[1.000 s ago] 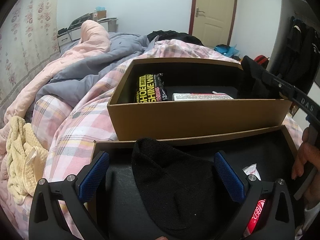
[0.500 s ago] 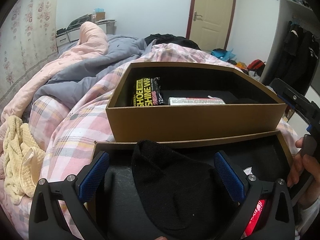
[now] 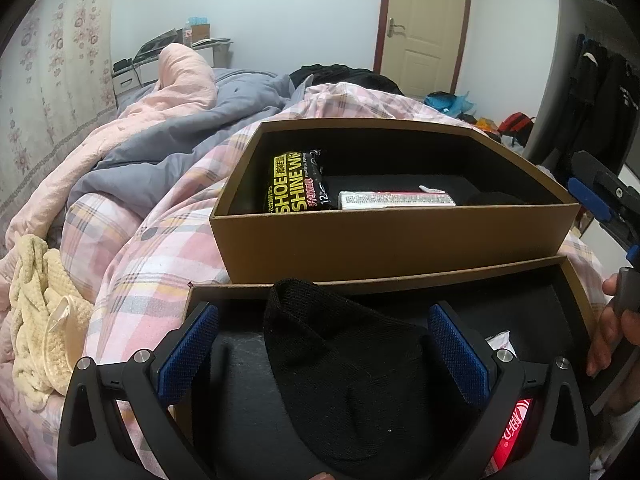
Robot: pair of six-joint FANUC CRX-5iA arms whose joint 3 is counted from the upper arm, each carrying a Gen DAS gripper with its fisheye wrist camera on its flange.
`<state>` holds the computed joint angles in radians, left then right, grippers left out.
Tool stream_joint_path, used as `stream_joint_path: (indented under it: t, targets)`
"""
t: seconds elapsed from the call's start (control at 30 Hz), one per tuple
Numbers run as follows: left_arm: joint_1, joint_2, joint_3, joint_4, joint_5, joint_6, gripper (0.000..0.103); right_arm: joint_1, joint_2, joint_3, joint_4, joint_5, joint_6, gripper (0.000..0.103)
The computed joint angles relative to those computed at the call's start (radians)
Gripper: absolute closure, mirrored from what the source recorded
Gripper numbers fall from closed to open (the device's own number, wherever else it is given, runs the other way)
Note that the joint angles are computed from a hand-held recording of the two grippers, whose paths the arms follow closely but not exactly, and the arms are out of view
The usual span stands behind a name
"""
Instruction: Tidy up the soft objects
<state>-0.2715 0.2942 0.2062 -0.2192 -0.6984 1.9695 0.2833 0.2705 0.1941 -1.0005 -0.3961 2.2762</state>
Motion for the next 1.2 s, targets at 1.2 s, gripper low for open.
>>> stream_joint_path:
  t: [1.2]
  targets:
    - [0.0, 0.0, -0.001, 0.0, 0.001, 0.0, 0.0, 0.094, -0.017, -0.066, 0.266, 0.153, -0.199, 0.001]
